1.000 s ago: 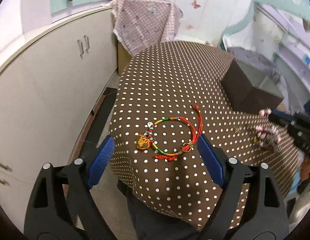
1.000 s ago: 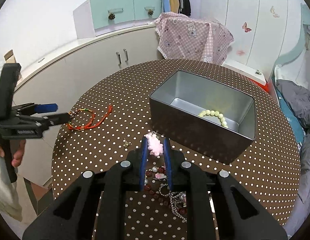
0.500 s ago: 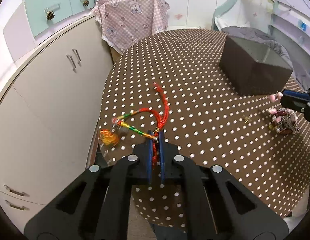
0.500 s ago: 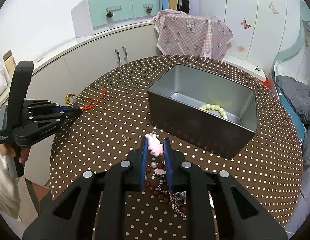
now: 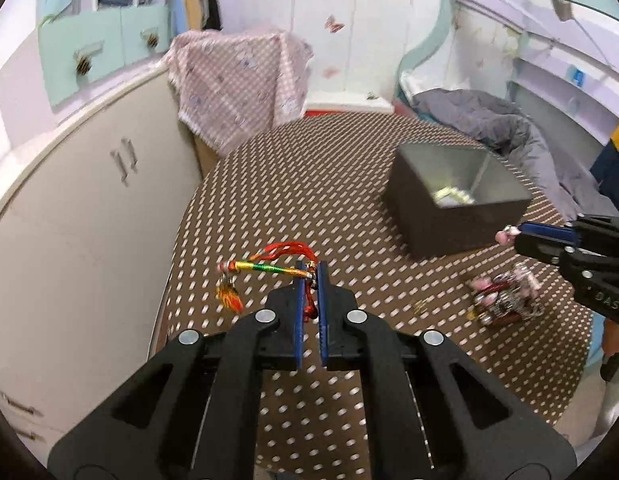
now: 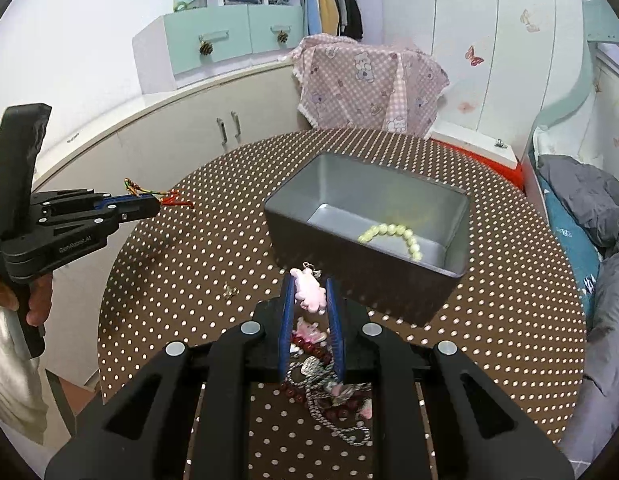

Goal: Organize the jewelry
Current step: 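Carry the string bracelet into the grey box with the left gripper and release it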

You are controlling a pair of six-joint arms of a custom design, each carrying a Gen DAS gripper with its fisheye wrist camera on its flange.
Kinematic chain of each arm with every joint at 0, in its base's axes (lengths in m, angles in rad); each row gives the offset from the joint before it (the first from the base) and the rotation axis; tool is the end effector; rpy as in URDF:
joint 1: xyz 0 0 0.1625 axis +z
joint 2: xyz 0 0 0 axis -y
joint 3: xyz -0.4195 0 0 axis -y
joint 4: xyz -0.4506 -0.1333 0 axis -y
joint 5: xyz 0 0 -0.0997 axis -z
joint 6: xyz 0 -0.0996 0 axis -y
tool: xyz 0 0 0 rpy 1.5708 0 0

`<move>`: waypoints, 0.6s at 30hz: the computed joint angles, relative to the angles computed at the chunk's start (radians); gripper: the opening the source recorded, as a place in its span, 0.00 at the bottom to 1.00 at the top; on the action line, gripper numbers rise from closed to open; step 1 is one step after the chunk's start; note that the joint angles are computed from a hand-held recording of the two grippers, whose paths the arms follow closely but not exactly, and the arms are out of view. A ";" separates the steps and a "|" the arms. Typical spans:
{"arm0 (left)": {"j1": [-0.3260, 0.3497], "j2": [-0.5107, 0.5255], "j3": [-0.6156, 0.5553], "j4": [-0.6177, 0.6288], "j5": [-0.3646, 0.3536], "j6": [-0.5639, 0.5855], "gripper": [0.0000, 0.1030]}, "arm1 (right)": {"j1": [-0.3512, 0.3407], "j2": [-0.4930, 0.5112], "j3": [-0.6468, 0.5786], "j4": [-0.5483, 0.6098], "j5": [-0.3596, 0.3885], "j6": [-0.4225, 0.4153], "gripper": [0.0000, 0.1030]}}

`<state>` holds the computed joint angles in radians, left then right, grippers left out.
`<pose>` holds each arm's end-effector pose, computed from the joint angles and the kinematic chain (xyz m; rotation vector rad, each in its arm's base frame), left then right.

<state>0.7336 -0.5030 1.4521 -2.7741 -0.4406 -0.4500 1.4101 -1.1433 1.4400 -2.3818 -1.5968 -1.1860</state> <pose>-0.3980 -0.6595 -0.0176 0.2437 2.1522 -1.0421 0.0105 -0.7520 0.3749 1.3407 -2.4011 0.5430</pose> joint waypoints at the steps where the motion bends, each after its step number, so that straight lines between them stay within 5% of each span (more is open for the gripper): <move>1: -0.003 0.013 -0.018 -0.030 0.003 0.039 0.06 | 0.000 0.002 -0.006 -0.001 0.005 0.001 0.14; 13: -0.009 0.143 -0.239 -0.229 -0.065 0.370 0.06 | 0.003 0.025 -0.079 -0.047 0.057 0.029 0.14; 18: 0.003 0.185 -0.330 -0.232 -0.159 0.433 0.06 | 0.004 0.048 -0.127 -0.054 0.070 0.043 0.14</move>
